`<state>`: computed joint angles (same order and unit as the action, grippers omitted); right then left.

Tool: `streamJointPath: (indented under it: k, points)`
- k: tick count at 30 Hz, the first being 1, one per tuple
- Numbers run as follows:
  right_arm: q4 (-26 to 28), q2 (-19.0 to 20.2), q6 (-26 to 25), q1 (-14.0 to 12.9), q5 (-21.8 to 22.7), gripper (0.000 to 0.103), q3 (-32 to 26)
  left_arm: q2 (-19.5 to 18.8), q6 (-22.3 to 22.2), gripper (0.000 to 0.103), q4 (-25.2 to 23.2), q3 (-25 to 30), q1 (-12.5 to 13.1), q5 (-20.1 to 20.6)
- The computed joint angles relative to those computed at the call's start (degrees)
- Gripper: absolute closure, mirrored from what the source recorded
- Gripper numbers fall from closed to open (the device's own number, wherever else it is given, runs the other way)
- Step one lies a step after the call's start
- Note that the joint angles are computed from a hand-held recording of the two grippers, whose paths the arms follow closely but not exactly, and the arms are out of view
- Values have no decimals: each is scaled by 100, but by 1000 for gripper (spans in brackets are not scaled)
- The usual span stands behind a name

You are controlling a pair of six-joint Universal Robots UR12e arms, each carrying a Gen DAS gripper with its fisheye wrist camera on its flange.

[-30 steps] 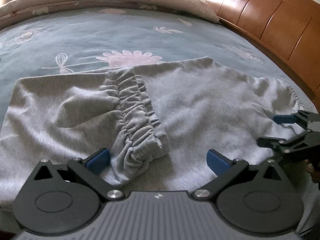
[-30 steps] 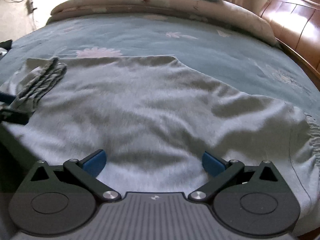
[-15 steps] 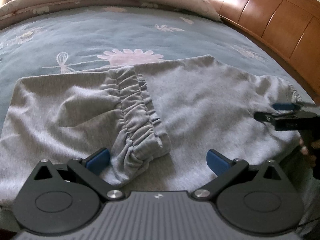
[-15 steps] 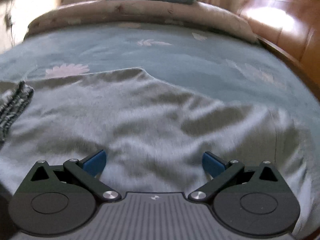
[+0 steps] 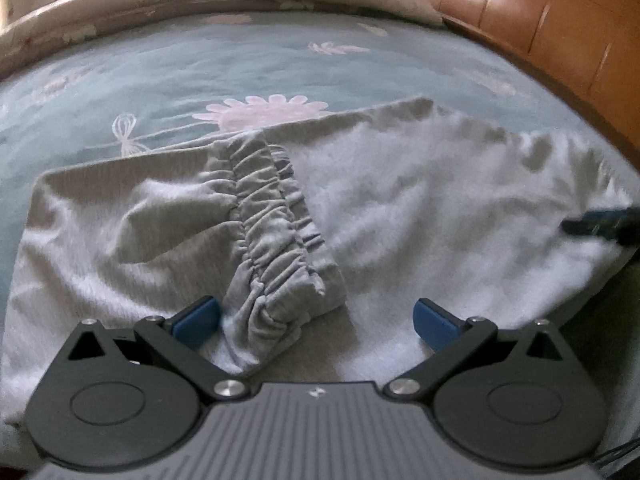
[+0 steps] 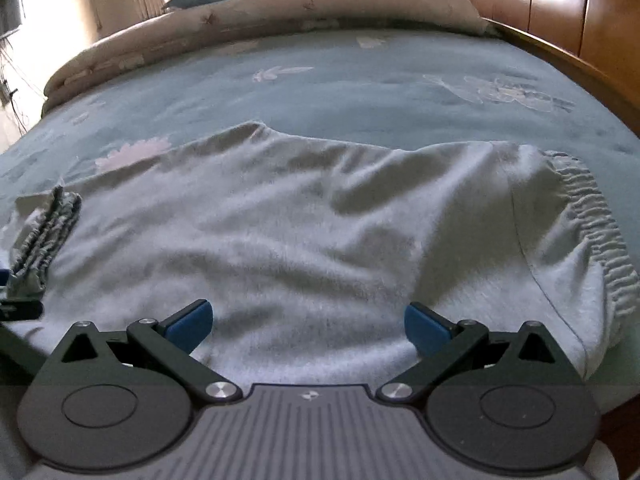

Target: Fold clothes

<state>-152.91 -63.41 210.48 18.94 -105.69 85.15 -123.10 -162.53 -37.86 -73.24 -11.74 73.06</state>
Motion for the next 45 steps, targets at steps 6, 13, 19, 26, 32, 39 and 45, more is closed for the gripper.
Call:
streamJointPath:
  k: [6, 13, 19, 26, 32, 39, 45]
  points:
    - [-1450, -344, 761, -159, 121, 0, 621, -15, 94, 1, -61, 51, -83, 340]
    - [-2897, -812, 2240, -532, 365, 0, 1542, -6, 91, 1, -37, 99, -200, 852]
    - [-3078, -767, 2669, -721, 587, 0, 1631, 103, 234, 1, 199, 76, -282, 830]
    - [-2873, -571, 3007, -803, 871, 0, 1577, 217, 332, 1, 257, 47, -329, 526]
    - [-2972, -710, 3215, -779, 674, 0, 1691, 256, 331, 1, 350, -13, -369, 304]
    - [-2945, -907, 3352, -657, 339, 0, 1792, 339, 402, 1, 525, -137, -389, -95]
    - [-3110, -1108, 3005, -458, 13, 0, 1799, 421, 380, 1, 808, -243, -347, -570]
